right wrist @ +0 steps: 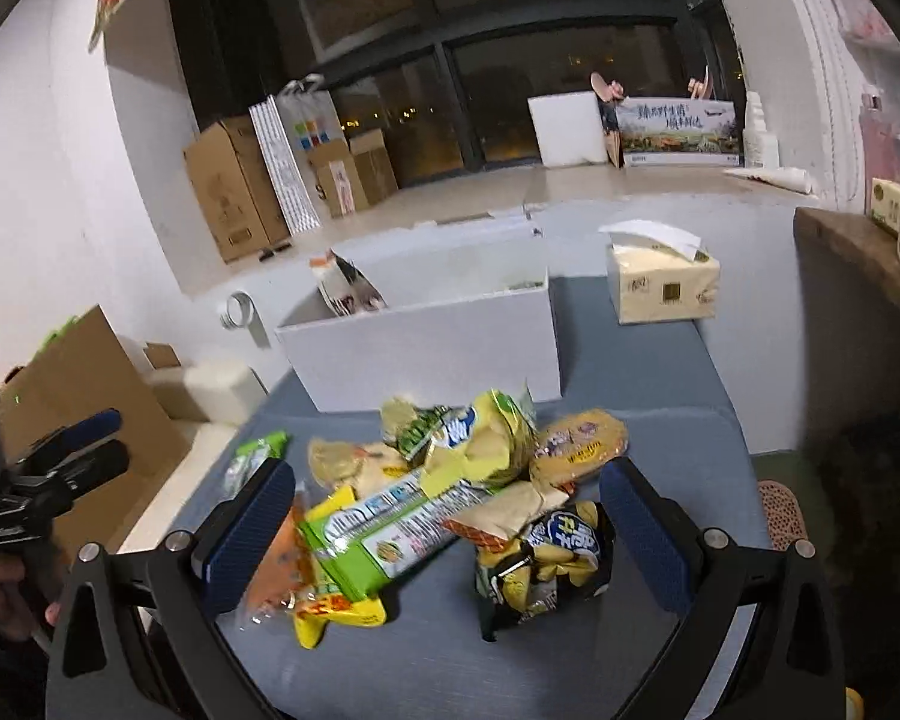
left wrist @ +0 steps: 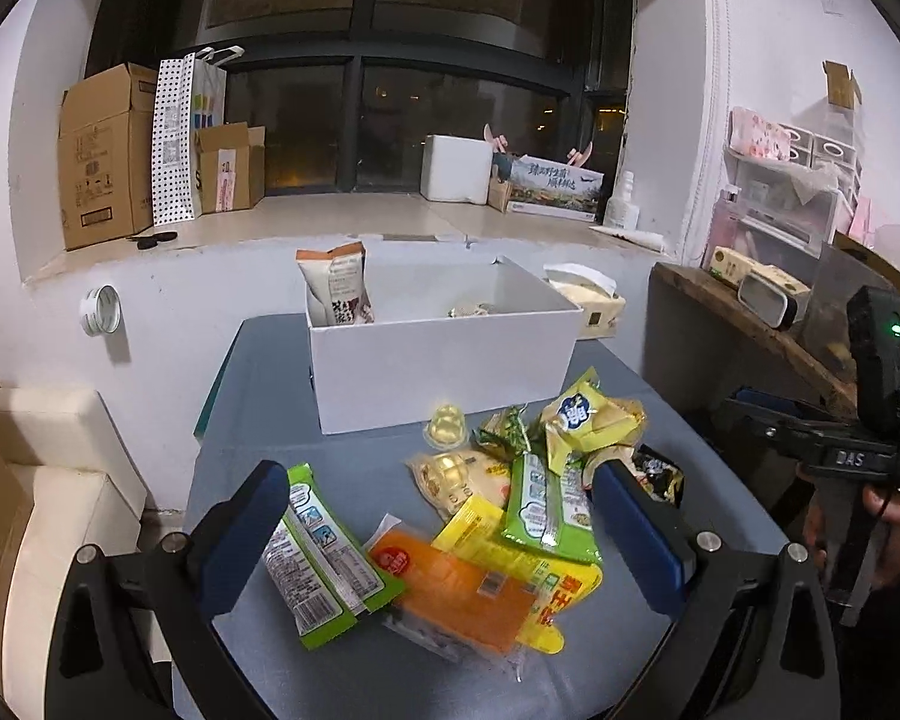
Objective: Organize snacks
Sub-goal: 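Return to the pile and grasp the yellow chip bag with blue logo, right tool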
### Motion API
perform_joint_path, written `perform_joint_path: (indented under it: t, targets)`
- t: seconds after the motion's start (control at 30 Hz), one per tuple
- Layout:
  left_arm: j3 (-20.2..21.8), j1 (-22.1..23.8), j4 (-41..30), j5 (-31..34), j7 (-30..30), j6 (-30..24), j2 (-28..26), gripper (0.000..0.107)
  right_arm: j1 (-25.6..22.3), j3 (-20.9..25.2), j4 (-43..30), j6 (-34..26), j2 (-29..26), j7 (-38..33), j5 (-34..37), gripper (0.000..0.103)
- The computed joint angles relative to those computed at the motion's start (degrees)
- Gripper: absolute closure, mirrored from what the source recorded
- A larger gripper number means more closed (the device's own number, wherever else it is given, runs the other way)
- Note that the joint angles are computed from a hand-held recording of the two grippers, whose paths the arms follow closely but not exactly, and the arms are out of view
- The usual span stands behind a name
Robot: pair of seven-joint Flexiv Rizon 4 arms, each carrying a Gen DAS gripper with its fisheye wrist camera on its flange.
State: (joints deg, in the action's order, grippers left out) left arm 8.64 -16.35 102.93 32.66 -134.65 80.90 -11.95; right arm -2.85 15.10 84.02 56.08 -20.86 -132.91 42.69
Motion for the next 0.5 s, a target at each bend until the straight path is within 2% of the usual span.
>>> perform_joint_path:
  t: [0.13,0.3,0.37,0.5]
  targets:
    - [-0.18,0.79,1.21,-1.62,0.58,1.08,-0.15,0.004,2.61,-1.47,-0.94,0.21,-2.71,3.88,-5.49,0.000]
    - [-0.06,1.82,3.34,-3.99,1.33,1.97,0.27,0.004,6.89,-3.03,-3.60,2.32,-7.61,10.76,-16.38,0.000]
    - [1.46,0.74,2.90,-2.32,-0.94,0.48,0.56,0.004,6.97,-1.99,-6.52,0.49,-10.09,12.19,-18.53,0.000]
    - [1.55,1.27,3.48,-0.41,-3.05,0.28,1.60,0.004,8.74,-1.94,-9.19,1.43,-13.66,13.75,-24.09,0.000]
